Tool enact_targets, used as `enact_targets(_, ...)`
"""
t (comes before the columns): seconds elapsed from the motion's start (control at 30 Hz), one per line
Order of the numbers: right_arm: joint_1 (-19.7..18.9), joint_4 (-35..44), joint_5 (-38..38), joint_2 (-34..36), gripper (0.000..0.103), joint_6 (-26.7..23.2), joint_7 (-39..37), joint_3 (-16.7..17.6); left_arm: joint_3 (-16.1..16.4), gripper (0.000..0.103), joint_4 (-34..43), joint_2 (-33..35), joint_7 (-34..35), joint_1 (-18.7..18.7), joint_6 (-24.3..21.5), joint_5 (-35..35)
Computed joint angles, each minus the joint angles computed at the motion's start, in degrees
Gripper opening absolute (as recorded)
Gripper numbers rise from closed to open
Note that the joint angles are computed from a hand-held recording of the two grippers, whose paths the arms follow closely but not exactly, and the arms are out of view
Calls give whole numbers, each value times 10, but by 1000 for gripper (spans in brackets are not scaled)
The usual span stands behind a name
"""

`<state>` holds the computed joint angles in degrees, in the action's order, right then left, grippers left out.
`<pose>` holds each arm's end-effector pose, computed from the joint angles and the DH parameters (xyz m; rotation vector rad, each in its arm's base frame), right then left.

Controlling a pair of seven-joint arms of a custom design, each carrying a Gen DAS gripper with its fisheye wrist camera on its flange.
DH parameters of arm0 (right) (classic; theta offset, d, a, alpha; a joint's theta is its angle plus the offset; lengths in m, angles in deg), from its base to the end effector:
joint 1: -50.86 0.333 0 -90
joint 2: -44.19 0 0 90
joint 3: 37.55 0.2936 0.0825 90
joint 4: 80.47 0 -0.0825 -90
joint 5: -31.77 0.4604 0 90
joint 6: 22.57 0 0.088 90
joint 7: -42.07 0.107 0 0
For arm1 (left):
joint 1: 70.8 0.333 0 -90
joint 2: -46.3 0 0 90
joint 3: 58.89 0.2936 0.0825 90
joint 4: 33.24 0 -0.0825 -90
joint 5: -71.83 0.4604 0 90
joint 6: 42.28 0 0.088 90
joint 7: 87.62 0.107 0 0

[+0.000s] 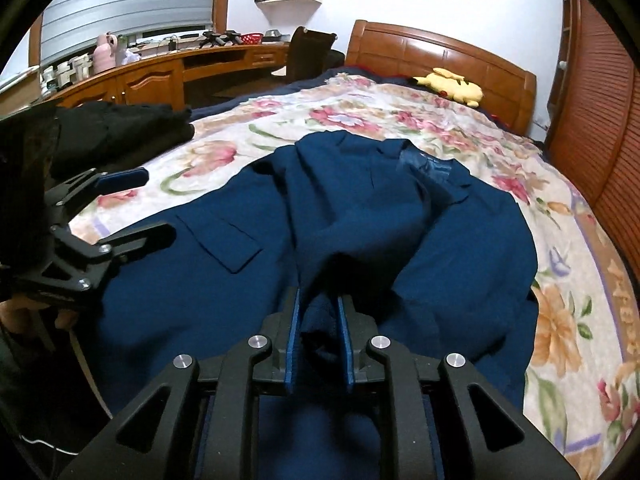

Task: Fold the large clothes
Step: 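Lay the sleeve across the jacket front and open the right tool, then grasp the folded sleeve cuff with the left tool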

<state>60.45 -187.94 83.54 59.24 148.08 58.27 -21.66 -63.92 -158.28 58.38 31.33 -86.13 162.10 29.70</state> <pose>0.6704 0.2471 0.3918 -2.1376 0.7999 -0.6117 0.6153 -0.1380 0.3385 -1.5755 1.5619 -0.9961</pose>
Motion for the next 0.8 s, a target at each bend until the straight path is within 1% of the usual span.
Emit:
enact_targets(0.03, -7, -6, 16, -2, 27, 1, -18, 7, 0, 103, 0, 0, 0, 0, 1, -1)
enact_targets(0.07, -5, -8, 12, -6, 33, -3, -13, 4, 0, 103, 0, 0, -2, 0, 1, 0)
enact_targets(0.1, -8, -13, 25, -11, 35, -7, -25, 7, -1, 103, -1, 0, -4, 1, 1, 1)
enact_targets(0.17, -24, -23, 104, -16, 37, 0, -103, 27, 0, 103, 2, 2, 0, -1, -1, -2)
enact_targets(0.2, -23, -27, 126, -23, 38, 0, -119, 25, 1, 103, 2, 2, 1, -2, -1, -3)
enact_targets(0.27, -25, -41, 186, -35, 43, -3, -170, 24, -1, 103, 2, 2, -5, 1, -1, 7)
enact_targets(0.37, -20, -43, 267, -37, 46, 18, -244, 14, 0, 103, 7, 6, -6, -1, -3, 9)
enact_targets(0.43, -6, -42, 271, -30, 46, 45, -245, -2, 1, 103, 12, 10, -7, -3, -7, 10)
enact_targets(0.47, 6, -40, 246, -22, 46, 54, -219, -17, 3, 103, 14, 11, -6, -5, -8, 8)
enact_targets(0.5, 18, -39, 201, -12, 46, 62, -172, -34, 4, 103, 16, 13, -5, -7, -10, 8)
enact_targets(0.57, 26, -34, 138, 7, 46, 80, -106, -50, 8, 103, 20, 16, 1, -13, -11, 2)
enact_targets(0.63, 47, -27, 71, 28, 46, 95, -28, -83, 15, 103, 26, 19, 16, -23, -16, -13)
enact_targets(0.73, 75, -10, 3, 54, 46, 106, 59, -126, 25, 103, 34, 23, 44, -38, -19, -43)
enact_targets(0.77, 90, -1, -19, 63, 46, 102, 91, -147, 27, 103, 37, 25, 52, -41, -21, -52)
enact_targets(0.8, 94, 7, -32, 71, 46, 97, 114, -157, 29, 103, 39, 26, 61, -45, -23, -61)
